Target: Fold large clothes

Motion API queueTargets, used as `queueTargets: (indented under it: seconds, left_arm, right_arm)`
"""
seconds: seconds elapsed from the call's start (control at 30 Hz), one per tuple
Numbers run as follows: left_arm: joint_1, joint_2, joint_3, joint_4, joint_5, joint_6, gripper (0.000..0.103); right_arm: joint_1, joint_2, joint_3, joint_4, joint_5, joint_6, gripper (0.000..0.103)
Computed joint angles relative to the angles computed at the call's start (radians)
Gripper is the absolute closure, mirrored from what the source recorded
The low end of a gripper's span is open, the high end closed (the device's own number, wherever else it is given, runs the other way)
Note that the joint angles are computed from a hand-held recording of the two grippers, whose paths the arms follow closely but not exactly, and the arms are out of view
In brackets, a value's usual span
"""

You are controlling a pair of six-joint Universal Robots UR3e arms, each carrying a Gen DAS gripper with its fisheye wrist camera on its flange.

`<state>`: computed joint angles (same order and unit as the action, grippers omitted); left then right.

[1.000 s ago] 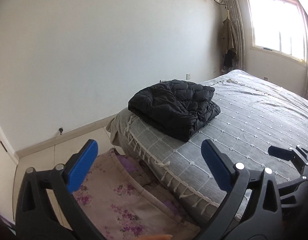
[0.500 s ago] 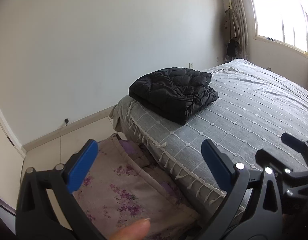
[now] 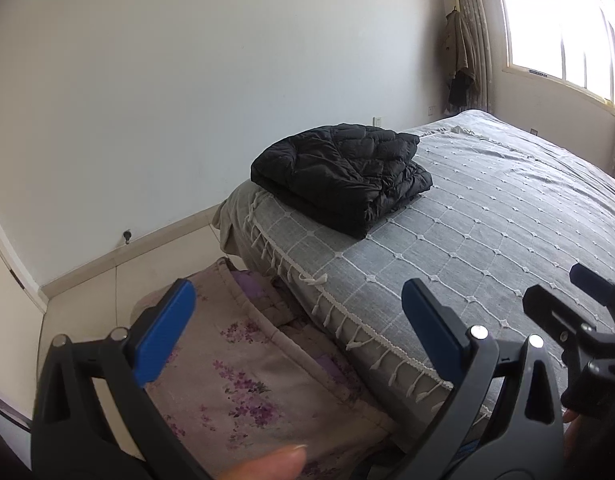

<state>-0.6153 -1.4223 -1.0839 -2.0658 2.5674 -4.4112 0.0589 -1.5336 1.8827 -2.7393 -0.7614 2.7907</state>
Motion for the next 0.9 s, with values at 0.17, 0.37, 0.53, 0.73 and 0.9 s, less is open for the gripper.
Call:
queueTargets:
  seconds: [0.17,0.37,0.53,0.73,0.9]
  left_arm:
    - [0.003,-0.015,0.01,0.031,-0.01,0.032,0.001]
    - [-0.001,-0.037,0.03,0.048,-0.002,0.038,0.001]
    - [-0.013,-0.058,0.046,0.054,0.002,0.039,0.001]
    - [-0.026,-0.069,0.057,0.063,0.003,0.049,0.001]
    - [-0.021,-0.066,0.042,0.097,-0.008,0.073,0.001]
  right_arm:
    - [-0.016,-0.01,0.015,-0.022,0.021,0.012,0.0]
    - [-0.029,-0.024,0.021,-0.013,0.022,0.012,0.0]
    - [-0.034,-0.036,0.031,-0.015,0.031,0.006,0.0]
    - [-0.042,-0.038,0.027,-0.003,0.032,0.005,0.0]
    - [-0.043,-0.035,0.025,0.007,0.035,0.001,0.0]
